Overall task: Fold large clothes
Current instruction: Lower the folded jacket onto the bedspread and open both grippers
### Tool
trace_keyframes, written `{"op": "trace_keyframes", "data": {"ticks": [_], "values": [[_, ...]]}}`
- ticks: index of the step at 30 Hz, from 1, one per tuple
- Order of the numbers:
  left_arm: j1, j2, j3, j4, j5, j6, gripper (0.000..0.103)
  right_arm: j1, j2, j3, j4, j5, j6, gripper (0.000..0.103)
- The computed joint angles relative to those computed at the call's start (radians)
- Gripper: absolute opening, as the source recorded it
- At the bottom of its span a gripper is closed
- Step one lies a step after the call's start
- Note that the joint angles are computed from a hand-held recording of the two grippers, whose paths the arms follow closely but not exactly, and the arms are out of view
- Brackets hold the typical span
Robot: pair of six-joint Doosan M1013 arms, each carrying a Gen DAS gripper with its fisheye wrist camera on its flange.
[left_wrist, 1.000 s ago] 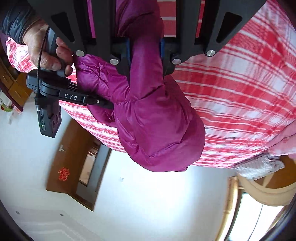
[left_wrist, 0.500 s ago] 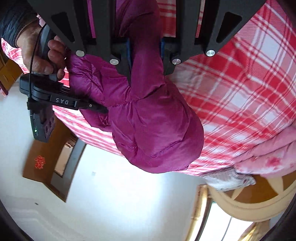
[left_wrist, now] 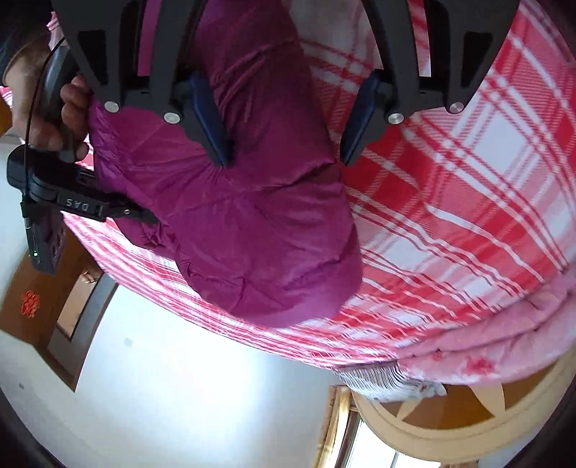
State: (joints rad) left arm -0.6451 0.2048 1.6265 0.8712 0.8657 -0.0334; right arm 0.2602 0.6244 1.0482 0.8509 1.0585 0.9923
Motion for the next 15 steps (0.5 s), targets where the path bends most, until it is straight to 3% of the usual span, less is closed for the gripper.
{"op": "trace_keyframes", "data": {"ticks": [3,7,10,12,15], "values": [[-0.031,-0.013,-0.003,0.05,0.05,-0.004,0.067,-0.007,-0.029,0.034,-0.011,-0.038,0.004,0.057],[-0.068,-0.033,-0.005,0.12,0.102,-0.011,0.073,-0.013,-0.101,0.114,-0.039,-0.134,-0.041,0.061],[-0.086,-0.039,-0.025,0.141,0.131,-0.003,0.076,-0.022,-0.16,0.18,-0.015,-0.192,-0.077,0.071],[-0.098,-0.047,-0.024,0.176,0.132,-0.02,0.077,-0.023,-0.176,0.196,-0.008,-0.207,-0.091,0.075],[-0.112,-0.06,-0.028,0.194,0.125,-0.028,0.08,-0.025,-0.254,0.276,0.01,-0.262,-0.157,0.08]]}}
